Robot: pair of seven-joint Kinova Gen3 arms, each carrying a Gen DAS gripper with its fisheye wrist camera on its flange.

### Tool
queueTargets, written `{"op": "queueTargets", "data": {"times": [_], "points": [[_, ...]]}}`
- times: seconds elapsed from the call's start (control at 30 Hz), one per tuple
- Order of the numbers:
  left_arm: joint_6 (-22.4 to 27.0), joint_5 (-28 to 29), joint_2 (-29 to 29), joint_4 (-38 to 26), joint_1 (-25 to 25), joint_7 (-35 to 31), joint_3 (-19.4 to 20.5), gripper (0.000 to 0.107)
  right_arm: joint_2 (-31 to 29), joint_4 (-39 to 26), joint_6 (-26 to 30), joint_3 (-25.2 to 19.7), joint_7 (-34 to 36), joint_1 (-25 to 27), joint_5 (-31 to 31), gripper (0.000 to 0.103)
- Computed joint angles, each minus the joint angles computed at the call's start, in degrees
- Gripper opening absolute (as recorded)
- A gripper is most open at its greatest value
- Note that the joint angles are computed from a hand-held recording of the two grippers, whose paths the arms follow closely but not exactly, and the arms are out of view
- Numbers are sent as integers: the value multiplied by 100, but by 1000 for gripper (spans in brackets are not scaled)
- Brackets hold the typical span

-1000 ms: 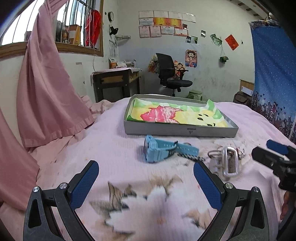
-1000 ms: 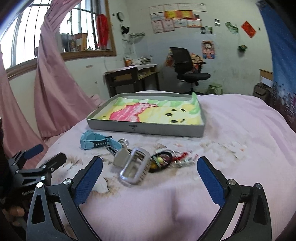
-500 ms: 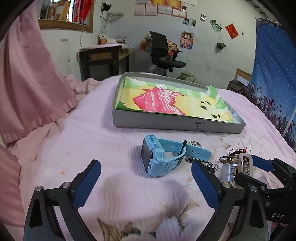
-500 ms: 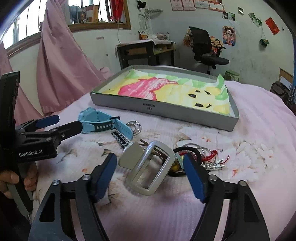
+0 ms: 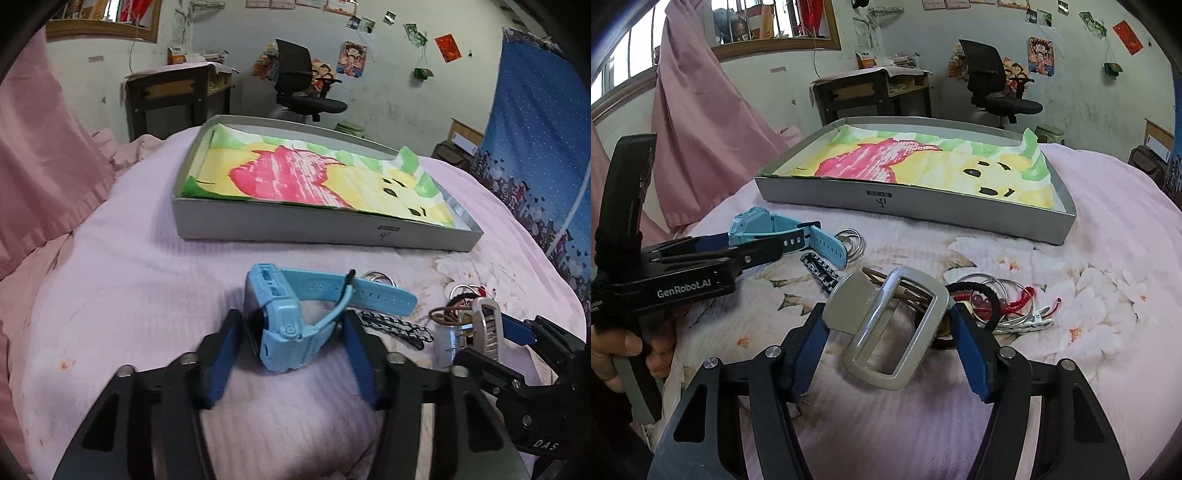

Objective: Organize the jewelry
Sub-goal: 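Grasp the light-blue watch with the left gripper while the right gripper grasps the silver buckle, then carry the watch and buckle into the gray tray and open both grippers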

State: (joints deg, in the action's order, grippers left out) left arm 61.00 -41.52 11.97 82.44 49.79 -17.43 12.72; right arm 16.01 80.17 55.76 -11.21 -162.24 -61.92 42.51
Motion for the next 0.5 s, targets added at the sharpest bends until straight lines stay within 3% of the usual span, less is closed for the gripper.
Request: {"op": "queueTargets", "data": {"times": [0.3, 0.33, 0.5], "points": [[-243, 39, -81, 167, -98, 132, -2, 33, -31, 97, -122, 5, -21, 40, -78, 55], [-276, 46, -108, 208, -111, 152, 0, 33, -58, 140, -169, 3, -56, 48, -71, 49], [-270, -99, -156, 295, -76, 345, 40, 28, -173, 295, -358, -48, -201, 98, -70, 49]]}}
